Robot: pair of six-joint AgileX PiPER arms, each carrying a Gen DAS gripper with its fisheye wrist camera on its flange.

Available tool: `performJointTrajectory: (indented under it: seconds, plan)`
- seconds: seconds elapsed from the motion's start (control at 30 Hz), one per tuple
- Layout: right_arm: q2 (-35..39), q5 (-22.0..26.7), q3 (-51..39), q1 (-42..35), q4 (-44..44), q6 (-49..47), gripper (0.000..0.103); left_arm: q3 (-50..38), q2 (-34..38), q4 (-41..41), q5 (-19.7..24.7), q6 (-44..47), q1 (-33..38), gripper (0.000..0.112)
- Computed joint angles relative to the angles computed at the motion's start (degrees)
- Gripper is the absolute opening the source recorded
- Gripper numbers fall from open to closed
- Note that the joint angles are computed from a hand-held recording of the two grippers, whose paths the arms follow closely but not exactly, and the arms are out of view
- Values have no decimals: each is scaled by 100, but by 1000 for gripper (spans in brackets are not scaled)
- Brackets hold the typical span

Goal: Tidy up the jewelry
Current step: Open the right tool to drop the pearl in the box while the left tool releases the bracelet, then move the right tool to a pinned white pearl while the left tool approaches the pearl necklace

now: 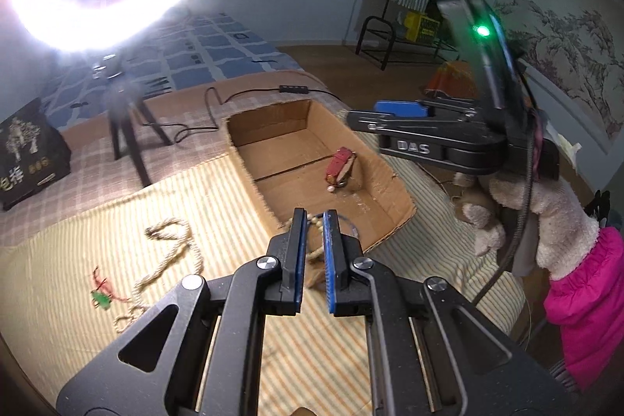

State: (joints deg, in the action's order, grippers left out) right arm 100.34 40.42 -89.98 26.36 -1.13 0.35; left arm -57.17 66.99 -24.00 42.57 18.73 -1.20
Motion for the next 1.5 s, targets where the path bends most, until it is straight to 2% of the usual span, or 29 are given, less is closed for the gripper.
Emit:
performJointTrajectory:
  seconds: [0.13,0.2,0.33,0.4,0.57,0.6,0.67,0.73,0.87,1.13,1.33,1.5]
  plan:
    - [-231,20,208,203,-309,414,43,140,-292,-398,331,576,734,6]
    - [-354,-18,346,335,-576,721,58,174,-386,-565,495,851,1076,6]
    - [-570,-12,572,653,-1114,1344,61,192,-470,-995,895,1614,2034,6]
    - [-665,-7,665,839,-1337,1643,71,157,-392,-1230,1155,2054,2638,6]
    - [-806,-32,831,1373,-1642,1866,73,109,-106,-1574,1558,2859,3845,7]
    - [-808,-64,866,1467,-1656,1890,73,76,-2,-1606,1616,3000,4069,9]
    - [-803,-89,916,1660,-1665,1907,73,29,158,-1730,1790,3281,4457,44]
    - [-738,-113,938,1889,-1677,1883,73,33,289,-1918,1857,3565,4819,51]
    - [-539,-137,933,2284,-1720,1853,73,-22,565,-1854,1874,3718,5121,51]
    - [-205,-325,1134,2593,-1602,1720,73,121,980,-1692,1856,3907,5328,51]
    - [25,-501,1289,2619,-1341,1434,73,393,1214,-1467,1779,3774,5117,51]
    - [442,-283,1034,2660,-1129,987,71,631,1386,-1321,1628,3656,4832,50]
